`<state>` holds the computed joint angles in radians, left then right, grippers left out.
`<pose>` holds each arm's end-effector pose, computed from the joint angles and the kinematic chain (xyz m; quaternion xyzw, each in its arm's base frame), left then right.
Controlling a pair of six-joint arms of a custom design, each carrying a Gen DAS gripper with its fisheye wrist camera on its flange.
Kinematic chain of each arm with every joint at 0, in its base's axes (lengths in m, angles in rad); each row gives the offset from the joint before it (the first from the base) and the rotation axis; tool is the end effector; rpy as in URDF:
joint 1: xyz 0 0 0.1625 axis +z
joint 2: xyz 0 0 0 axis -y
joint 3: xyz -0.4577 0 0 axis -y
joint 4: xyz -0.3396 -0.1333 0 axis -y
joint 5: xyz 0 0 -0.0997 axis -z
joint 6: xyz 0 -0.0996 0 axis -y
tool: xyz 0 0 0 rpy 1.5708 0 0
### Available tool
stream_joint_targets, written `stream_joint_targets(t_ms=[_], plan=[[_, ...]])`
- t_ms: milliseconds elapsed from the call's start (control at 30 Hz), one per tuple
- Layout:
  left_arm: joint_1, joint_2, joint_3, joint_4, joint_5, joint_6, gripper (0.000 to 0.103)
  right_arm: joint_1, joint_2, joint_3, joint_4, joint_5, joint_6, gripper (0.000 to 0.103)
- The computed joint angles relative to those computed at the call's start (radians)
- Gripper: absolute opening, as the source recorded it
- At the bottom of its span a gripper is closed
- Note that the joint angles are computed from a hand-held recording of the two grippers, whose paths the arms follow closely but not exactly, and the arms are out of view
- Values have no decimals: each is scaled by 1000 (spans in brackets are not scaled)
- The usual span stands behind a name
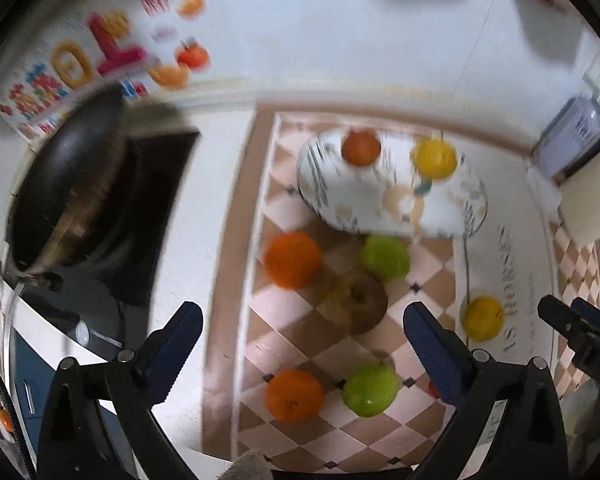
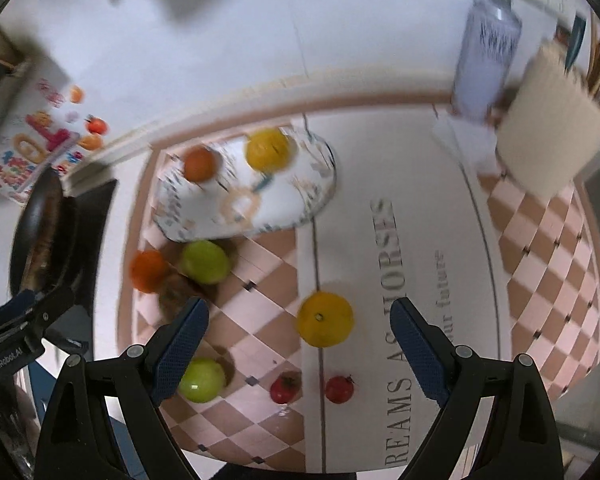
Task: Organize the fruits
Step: 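Grasp the red-brown apple with the left tool while the right tool grasps the yellow citrus, then place the apple on the plate with the left tool while the right tool places the citrus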
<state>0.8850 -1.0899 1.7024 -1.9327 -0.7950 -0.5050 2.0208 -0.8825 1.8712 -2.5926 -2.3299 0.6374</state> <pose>-0.2029 -0.5686 0.2794 0.1300 0.9104 -0.1147 0.3756 0.3104 -0.4936 0.1634 -0.0930 -0.9241 0.2048 0.3091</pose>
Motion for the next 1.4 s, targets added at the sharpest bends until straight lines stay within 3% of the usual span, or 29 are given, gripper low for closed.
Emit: stream_joint_targets(t_ms=[300, 667, 733, 767, 800, 967, 1133, 1400], plan=[[90, 153, -85, 76, -107, 11, 103, -140, 54, 37, -24, 104, -18, 94], [140, 246, -134, 112, -141, 46, 99, -212, 88, 43, -47, 189, -20, 94], [133, 243, -114, 90, -135, 61, 98, -215, 92, 39, -41, 196, -17, 92], [130, 239, -98, 57, -136, 83, 89, -217, 94, 39, -43, 198, -18, 90], [125, 237, -86, 47, -129, 99, 64, -219, 96, 39, -44, 199, -17, 86], [119, 230, -65, 42, -121, 97, 64, -215, 107, 32, -35, 184, -23, 64], [110, 223, -52, 29, -102, 83, 64, -195, 122, 22, -20, 149, -35, 62], [62, 131, -62, -23, -142, 113, 64, -145, 96, 17, -115, 163, -76, 62]])
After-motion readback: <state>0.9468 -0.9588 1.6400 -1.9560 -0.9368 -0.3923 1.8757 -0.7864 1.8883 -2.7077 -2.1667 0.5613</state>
